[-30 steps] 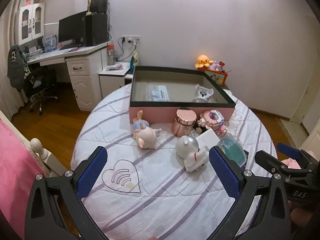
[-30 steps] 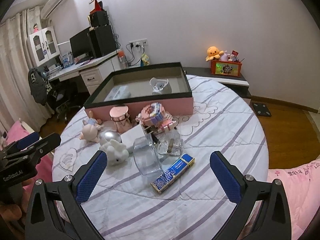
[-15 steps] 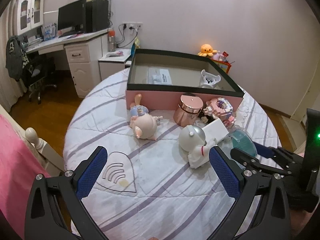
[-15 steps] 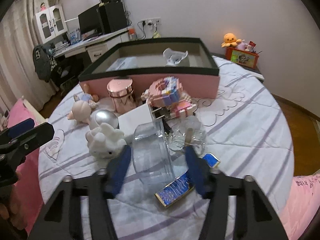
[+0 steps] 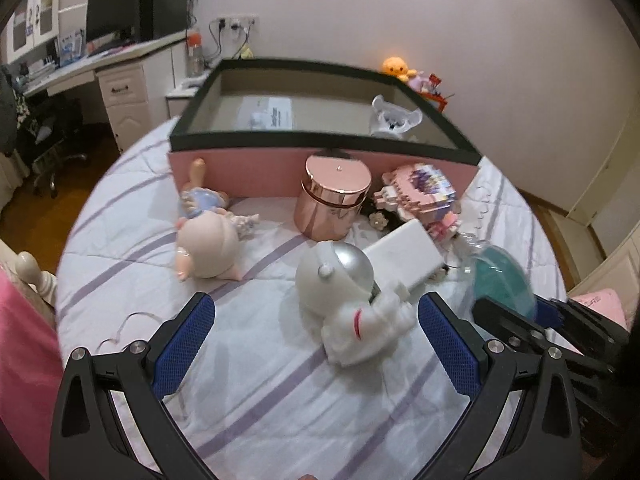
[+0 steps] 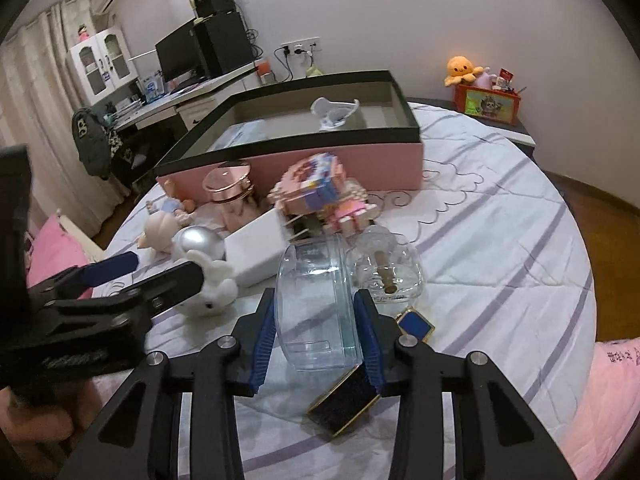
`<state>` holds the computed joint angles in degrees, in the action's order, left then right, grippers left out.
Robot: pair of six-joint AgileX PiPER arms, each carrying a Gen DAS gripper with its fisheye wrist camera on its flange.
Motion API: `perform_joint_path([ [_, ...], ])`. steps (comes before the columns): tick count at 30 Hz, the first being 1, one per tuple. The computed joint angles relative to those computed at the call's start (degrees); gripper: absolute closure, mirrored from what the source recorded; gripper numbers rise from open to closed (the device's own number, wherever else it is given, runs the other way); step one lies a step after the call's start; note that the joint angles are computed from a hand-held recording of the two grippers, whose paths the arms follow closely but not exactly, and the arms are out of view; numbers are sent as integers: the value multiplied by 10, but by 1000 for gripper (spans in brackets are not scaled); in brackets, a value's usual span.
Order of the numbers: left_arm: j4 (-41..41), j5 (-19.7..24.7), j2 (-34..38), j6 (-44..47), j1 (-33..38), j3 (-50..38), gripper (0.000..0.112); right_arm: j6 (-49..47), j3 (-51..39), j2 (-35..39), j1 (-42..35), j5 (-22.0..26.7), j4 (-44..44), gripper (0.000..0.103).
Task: Organize rigid objects
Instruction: 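Grasp the white astronaut figure with left tool while right tool grasps the clear cup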
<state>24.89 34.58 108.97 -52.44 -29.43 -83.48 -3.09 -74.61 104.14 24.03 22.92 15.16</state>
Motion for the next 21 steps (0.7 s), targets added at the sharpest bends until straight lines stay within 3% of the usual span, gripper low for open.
perform_joint_path([
  [2,-32,-9,15,29,9,-9,11,-4,-1,0,-1,2,5,64],
  [5,-105,-47,24,95,22,-1,25,-12,-3,3,-3,4,15,64],
  [7,-110,-69,18,110,22,11,44,-23,-4,4,-6,7,29,64],
  [11,-163,-89,3,155,33,33,44,-24,-4,2,-8,9,35,64],
  [21,-99,-89,-66,109,34,86,44,-27,-20,-17,-9,24,39,64],
])
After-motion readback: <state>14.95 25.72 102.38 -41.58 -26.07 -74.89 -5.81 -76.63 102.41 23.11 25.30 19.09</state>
